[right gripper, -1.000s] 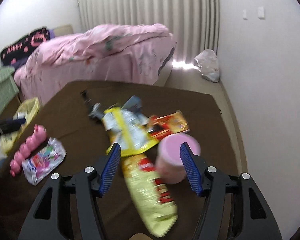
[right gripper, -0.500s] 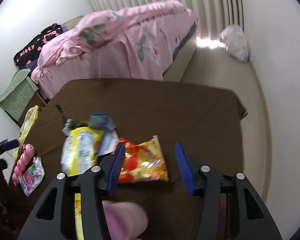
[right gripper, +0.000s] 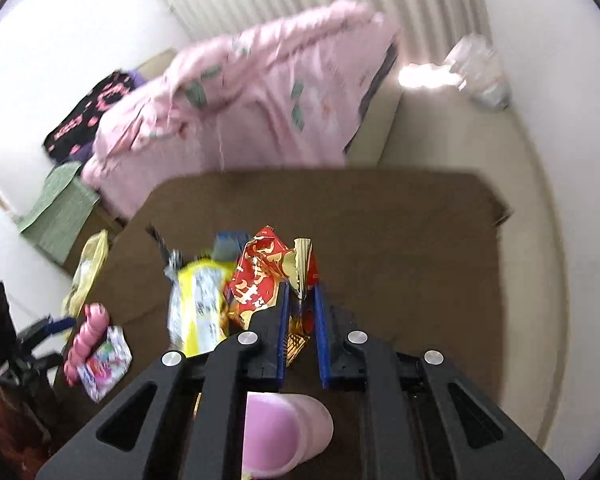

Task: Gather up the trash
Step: 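Grasp the red-gold wrapper with the right gripper, then grasp the grey foil strip with the left gripper while the right gripper holds the red wrapper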

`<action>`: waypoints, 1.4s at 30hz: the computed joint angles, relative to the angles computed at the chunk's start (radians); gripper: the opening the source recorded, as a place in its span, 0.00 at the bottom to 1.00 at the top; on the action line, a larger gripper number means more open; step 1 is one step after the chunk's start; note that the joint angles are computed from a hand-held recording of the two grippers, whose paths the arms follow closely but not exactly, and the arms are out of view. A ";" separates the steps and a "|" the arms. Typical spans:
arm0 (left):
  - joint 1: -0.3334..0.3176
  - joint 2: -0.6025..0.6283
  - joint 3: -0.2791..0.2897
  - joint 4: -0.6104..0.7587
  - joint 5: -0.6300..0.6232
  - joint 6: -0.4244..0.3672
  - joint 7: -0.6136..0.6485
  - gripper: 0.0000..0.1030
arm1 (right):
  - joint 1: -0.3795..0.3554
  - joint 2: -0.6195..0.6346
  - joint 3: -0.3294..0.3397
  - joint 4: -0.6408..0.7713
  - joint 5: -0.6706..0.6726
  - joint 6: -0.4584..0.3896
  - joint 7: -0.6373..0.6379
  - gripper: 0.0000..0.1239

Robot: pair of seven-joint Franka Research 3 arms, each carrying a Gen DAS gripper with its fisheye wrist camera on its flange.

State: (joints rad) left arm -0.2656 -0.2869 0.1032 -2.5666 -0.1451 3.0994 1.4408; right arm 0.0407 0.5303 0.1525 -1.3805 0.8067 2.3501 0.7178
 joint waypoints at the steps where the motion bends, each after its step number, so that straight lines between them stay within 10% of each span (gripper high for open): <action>1: -0.032 -0.003 0.026 -0.001 -0.018 -0.010 0.022 0.77 | -0.007 -0.039 0.009 -0.050 0.030 0.037 -0.027 0.10; 14: -0.189 0.184 0.147 0.236 -0.388 -0.020 0.424 0.77 | 0.085 -0.455 -0.049 -0.620 0.327 0.299 -0.343 0.10; 21: -0.102 0.434 0.097 0.593 -0.489 -0.208 0.688 0.77 | 0.145 -0.554 -0.108 -0.797 0.423 0.274 -0.411 0.10; 27: -0.061 0.647 0.123 0.863 -0.208 -0.528 0.477 0.72 | 0.170 -0.574 -0.124 -0.867 0.487 0.276 -0.451 0.10; 42: 0.142 0.365 -0.137 0.530 -0.323 -0.559 0.564 0.71 | 0.150 -0.582 -0.145 -0.883 0.572 0.254 -0.435 0.10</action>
